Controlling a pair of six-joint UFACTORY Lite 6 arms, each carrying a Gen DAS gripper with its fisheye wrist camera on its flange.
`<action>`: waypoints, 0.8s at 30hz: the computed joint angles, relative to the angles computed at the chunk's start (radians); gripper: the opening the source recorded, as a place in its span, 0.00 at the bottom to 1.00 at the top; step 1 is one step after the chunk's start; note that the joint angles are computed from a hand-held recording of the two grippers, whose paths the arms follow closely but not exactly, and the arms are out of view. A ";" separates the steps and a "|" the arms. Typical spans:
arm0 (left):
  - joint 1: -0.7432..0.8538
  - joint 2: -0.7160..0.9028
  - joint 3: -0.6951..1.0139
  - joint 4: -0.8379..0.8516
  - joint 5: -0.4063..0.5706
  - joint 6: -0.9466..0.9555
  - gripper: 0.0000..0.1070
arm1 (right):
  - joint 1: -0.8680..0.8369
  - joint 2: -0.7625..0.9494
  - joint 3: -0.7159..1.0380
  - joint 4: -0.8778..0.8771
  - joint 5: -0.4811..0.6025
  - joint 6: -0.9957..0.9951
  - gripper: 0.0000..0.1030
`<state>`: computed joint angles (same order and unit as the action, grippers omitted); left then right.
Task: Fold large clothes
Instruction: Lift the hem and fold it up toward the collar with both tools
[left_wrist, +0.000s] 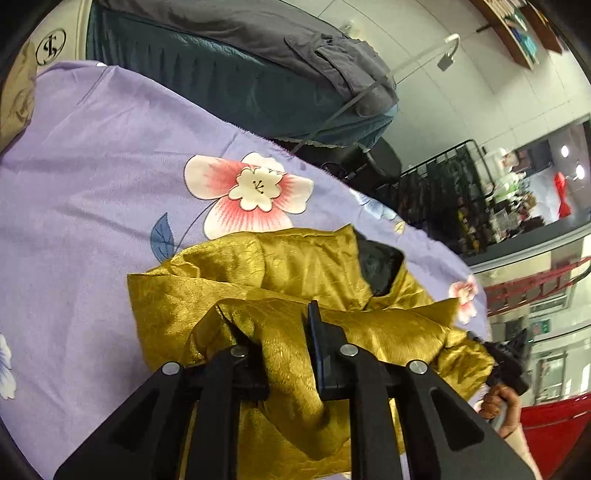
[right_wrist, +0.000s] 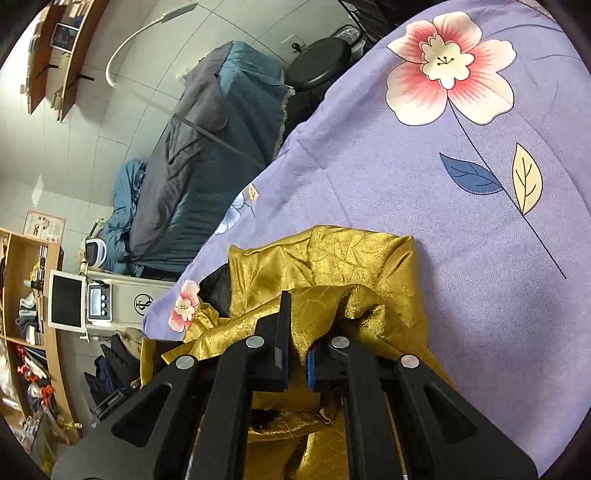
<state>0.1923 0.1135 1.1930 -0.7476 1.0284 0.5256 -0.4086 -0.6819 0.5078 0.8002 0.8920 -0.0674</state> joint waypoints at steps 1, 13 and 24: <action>0.024 0.002 0.008 -0.033 0.027 0.014 0.20 | -0.001 0.004 0.002 -0.004 -0.001 0.006 0.07; 0.199 -0.137 0.038 0.000 0.097 0.073 0.60 | 0.041 0.102 0.010 0.009 -0.093 0.058 0.07; 0.098 -0.616 -0.457 0.191 0.006 0.157 0.71 | -0.166 -0.035 -0.007 0.096 0.041 0.036 0.59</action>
<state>0.2908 -0.5029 0.7359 -0.5563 1.0348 0.6822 -0.5749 -0.7164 0.5008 0.8965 0.9332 -0.0318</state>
